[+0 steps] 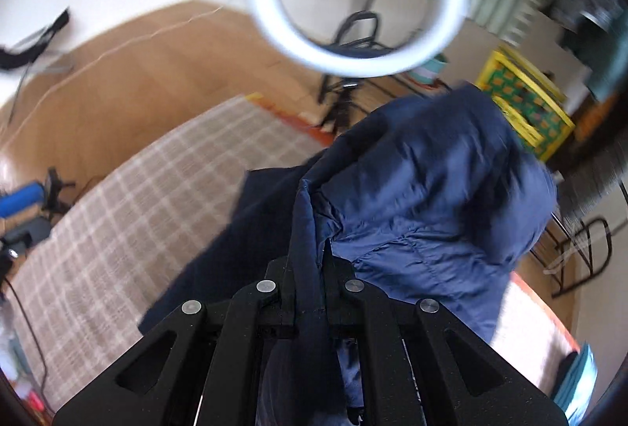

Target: Fold large clothes

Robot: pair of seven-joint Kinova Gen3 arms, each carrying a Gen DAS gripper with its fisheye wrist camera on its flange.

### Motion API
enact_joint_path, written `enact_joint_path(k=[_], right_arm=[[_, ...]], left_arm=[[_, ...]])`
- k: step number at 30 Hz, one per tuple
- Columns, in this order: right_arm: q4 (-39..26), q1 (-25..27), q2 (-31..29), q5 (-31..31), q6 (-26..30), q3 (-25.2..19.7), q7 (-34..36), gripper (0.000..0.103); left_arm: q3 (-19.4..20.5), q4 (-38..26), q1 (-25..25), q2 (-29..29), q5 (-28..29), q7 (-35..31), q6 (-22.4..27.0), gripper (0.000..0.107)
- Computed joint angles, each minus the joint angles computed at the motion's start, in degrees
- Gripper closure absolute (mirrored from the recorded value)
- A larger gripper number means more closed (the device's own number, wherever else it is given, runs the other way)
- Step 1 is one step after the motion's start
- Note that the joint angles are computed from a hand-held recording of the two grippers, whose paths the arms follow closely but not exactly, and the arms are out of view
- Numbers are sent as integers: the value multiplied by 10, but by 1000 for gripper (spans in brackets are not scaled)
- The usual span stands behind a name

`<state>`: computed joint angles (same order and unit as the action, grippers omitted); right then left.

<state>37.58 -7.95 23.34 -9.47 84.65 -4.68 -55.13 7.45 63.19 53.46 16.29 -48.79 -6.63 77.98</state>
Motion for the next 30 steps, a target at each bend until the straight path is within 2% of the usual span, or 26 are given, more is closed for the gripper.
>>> enact_joint_path(k=[7,9,10,11,12,13,17,20,22,24,25,27,30], right_arm=[[115,-73,-18,53,-70,-8,-14,97],[116,-77,-17,52,-63,-9,-8,91],[102,-72,-11,40,-46,-11,-2,82],[84,-55,-3,20,-22,-22,1,77],[64,-39,6,8,1,-40,-2,67],[47,-13,13,-7,24,-66,-2,65],[-20,88,35,-90,117,-148,-10,65],[-71,168,56,-160,187,-208,-28,65],[-101,221,69,-206,225,-236,-37,65],[-105,267,68,-243,225,-230,-17,65],[-95,280,64,-256,212,-211,-13,65],[-99,279,74,-283,206,-157,-24,65],[-104,250,93,-300,203,-78,-29,65]], left_arm=[[15,69,-16,-36,-3,43,-8,60],[22,77,-23,-40,-4,47,-11,60],[24,79,-25,-41,-5,50,-12,60],[27,81,-27,-44,-7,54,-13,60],[28,82,-29,-47,-8,57,-15,60],[30,82,-30,-49,-12,60,-15,60],[36,71,-37,-51,-22,50,-9,60],[-14,35,0,-38,-13,11,-6,60],[-15,-7,-3,-21,-10,-27,3,60],[27,-60,-35,5,-19,-74,12,60],[54,-86,-54,19,-24,-97,18,60],[107,-139,-89,53,-42,-144,11,60],[184,-219,-143,100,-41,-214,-5,59]])
